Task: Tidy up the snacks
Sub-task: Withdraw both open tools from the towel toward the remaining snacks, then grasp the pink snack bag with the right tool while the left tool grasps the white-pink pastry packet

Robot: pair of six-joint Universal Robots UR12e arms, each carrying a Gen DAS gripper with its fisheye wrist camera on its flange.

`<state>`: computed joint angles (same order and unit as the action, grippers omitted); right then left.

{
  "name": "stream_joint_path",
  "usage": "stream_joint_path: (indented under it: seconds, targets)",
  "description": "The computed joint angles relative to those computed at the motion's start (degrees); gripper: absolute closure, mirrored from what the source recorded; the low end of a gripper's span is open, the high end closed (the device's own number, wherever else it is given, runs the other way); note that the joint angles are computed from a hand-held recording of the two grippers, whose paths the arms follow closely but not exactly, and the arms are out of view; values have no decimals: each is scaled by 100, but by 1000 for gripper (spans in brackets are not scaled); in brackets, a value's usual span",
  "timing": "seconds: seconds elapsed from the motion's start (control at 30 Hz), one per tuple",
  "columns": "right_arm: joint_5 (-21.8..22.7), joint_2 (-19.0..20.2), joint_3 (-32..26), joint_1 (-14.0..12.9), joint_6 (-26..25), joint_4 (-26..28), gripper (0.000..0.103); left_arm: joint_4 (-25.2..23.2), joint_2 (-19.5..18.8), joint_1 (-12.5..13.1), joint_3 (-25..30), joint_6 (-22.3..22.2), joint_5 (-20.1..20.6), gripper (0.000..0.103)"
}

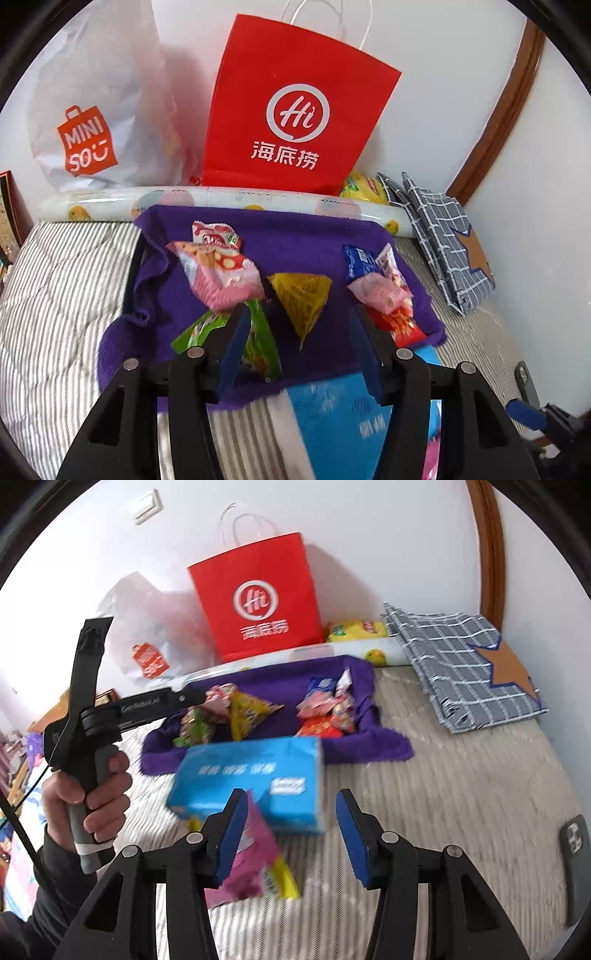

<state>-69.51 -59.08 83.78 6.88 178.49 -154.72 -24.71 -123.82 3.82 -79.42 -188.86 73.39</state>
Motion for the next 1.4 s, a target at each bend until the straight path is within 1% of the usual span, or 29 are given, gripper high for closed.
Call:
stream_joint_path:
  seconds: [0.03, 0.17, 0.27, 0.3, 0.33, 0.47, 0.57, 0.63, 0.73, 0.83, 0.87, 0.9, 0.97, 1.07, 1.23, 1.3, 1.4]
  targets:
    - [70, -11, 18, 19, -65, 71, 51, 44, 60, 17, -86, 12, -13, 43]
    - [215, -31, 79, 117, -342, 306, 50, 146, 325, 81, -439, 144, -14, 42]
    - [267, -22, 140, 175, -356, 255, 47, 214, 539, 132, -724, 299, 6, 42]
    - [272, -13, 154, 196, -364, 232, 45, 222, 583, 148, -782, 326, -5, 42]
    - [230, 2, 156, 219, -374, 215, 44, 232, 638, 167, -857, 352, -21, 42]
    - [-316, 94, 113, 362, -412, 206, 42, 262, 824, 234, -1130, 410, -115, 42]
    - [-483, 184, 74, 407, -412, 169, 39, 283, 904, 244, -1252, 486, -95, 42]
    - [-593, 225, 112, 428, -451, -79, 29, 290, 955, 249, -1334, 516, -107, 42]
    - [-615, 287, 81, 429, -434, -117, 24, 279, 999, 243, -1426, 529, -136, 42]
    - [-397, 345, -29, 386, -435, 252, 25, 220, 1013, 231, -1477, 506, -167, 42]
    - [-319, 344, -31, 367, -429, 294, 27, 186, 1013, 224, -1487, 509, -175, 42]
    - [-197, 331, -6, 339, -417, 283, 33, 146, 1014, 210, -1498, 533, -168, 42]
    - [-49, 272, 69, 294, -415, 245, 40, 95, 1017, 181, -1523, 591, -116, 42]
    - [-141, 170, 216, 272, -441, 26, 41, -12, 1005, 147, -1561, 627, -117, 42]
    - [-147, 11, 450, 155, -360, -337, 41, -266, 981, 129, -1629, 606, -396, 42]
    - [-250, -44, 541, 98, -312, -490, 41, -369, 975, 116, -1656, 611, -521, 42]
    - [-442, -93, 630, 32, -281, -616, 41, -478, 973, 68, -1696, 652, -543, 42]
